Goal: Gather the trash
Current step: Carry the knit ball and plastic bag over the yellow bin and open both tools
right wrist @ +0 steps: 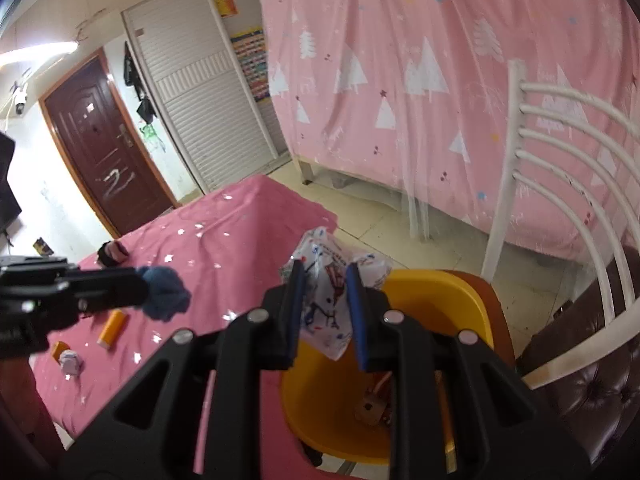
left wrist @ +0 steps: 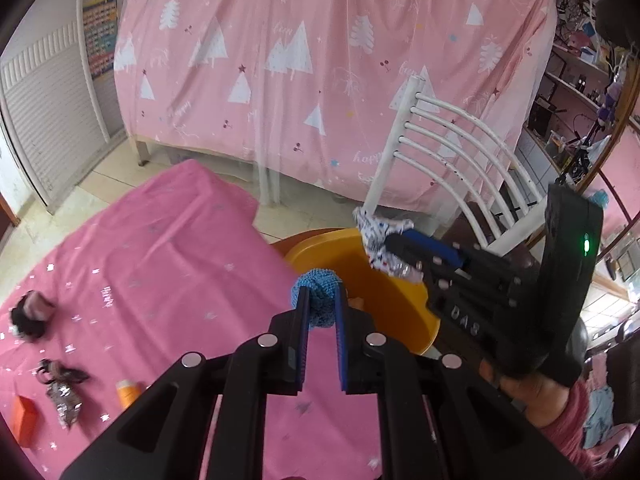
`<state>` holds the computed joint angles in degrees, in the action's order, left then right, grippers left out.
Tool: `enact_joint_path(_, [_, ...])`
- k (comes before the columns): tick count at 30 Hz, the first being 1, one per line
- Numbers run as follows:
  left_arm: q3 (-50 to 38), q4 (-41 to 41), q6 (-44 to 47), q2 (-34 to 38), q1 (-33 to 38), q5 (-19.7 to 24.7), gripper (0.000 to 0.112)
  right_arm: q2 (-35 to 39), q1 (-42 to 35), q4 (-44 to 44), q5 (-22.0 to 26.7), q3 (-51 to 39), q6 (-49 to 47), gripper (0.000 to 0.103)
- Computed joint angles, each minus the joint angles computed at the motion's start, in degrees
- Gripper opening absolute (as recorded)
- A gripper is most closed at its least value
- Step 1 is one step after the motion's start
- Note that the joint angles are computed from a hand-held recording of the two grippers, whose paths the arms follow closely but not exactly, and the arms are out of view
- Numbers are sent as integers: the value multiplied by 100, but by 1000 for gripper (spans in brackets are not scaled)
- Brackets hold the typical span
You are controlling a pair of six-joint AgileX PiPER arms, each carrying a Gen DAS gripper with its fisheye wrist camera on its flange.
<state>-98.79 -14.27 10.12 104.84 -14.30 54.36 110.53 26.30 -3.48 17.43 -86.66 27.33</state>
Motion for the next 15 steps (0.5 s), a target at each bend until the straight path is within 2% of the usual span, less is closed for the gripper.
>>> enact_joint_path(4, [-710,28,-334,592,-148,269,6,61,-193,836,-106,165,-729,20])
enact_joint_path(12, [-1916,247,-1006,1572,-439,676,6,340,-483,1735,123,132,-1472,22])
enact_joint_path(15, [-2176,261,-1153,1790,-468,789,15,387,-530,1830,155,123,-1538,24])
